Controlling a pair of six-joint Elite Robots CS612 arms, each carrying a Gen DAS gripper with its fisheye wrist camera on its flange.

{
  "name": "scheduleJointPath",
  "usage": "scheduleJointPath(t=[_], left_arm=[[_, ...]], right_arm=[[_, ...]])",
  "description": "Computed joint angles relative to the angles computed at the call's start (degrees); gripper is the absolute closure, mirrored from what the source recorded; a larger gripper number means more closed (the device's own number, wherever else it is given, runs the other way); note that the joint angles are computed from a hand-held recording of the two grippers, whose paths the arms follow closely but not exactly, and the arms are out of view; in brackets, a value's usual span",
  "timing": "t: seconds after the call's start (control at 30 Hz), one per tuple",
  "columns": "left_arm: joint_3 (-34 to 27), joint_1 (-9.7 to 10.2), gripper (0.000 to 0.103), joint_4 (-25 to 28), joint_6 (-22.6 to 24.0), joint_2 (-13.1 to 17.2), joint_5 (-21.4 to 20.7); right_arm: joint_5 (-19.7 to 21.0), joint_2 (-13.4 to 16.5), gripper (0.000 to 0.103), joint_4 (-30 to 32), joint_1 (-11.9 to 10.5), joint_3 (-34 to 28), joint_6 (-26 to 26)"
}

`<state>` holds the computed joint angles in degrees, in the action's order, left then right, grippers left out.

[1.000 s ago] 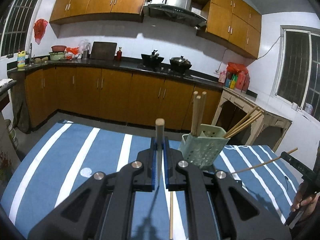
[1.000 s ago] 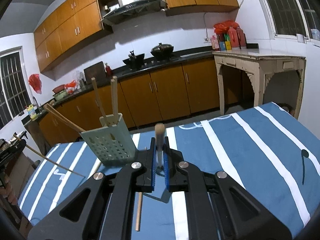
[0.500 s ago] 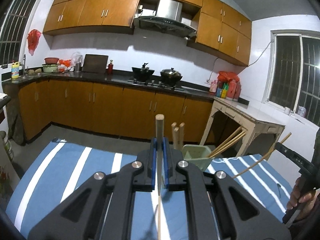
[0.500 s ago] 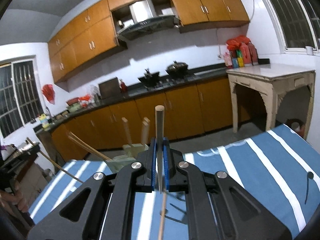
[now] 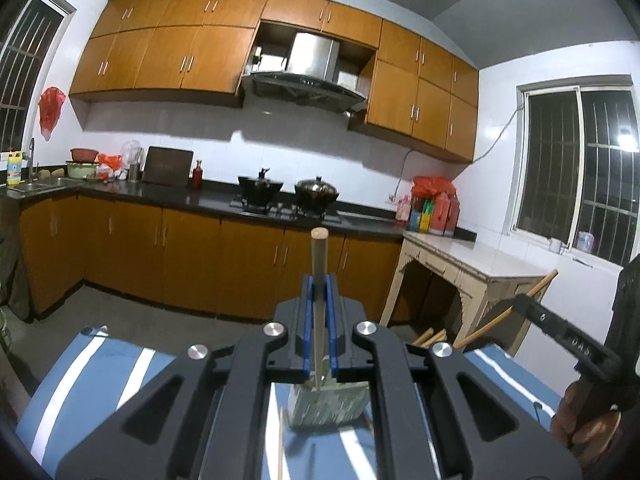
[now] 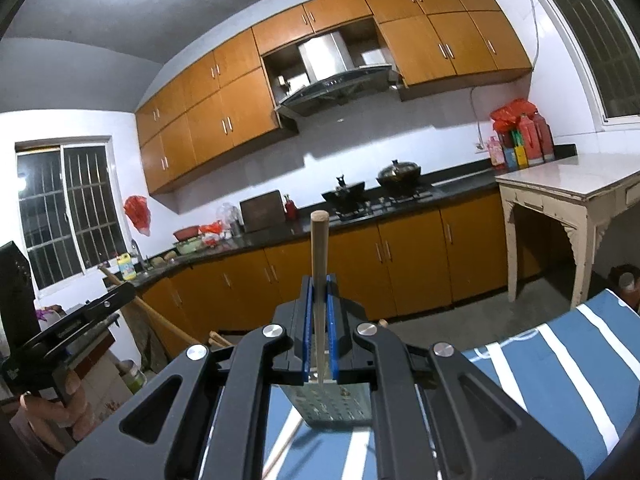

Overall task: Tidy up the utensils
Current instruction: 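Open both tools to release the chopsticks into the green basket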

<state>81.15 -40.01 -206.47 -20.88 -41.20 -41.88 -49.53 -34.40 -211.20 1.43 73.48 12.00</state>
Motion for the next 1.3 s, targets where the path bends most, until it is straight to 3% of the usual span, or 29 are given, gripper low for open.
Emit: scheduleJointPath(t=[0.17, 0.4, 0.87, 1.3], left_arm=[[-4.05, 0.25, 0.096, -0.46, 2.63, 1.85, 0.90], [-7.82, 1.46, 0.096, 3.66, 1.10, 3.91, 0.32], [-10.95, 3.19, 0.096, 9.18, -0.98, 6.45, -3.69], [-12.28, 3.40, 0.096, 13.16, -1.49, 7.70, -3.88]], right_arm=[[-1.53, 1.09, 0.096, -0.42, 0.93, -2.09, -0.41], [-4.20, 2.65, 0.095, 2.44, 1.86, -4.98, -2.25], [-5.05, 3.59, 0.095, 9.69, 2.91, -6.70, -6.61], [-5.92, 3.63, 0.095, 14.38, 3.57, -7.37, -8.31]])
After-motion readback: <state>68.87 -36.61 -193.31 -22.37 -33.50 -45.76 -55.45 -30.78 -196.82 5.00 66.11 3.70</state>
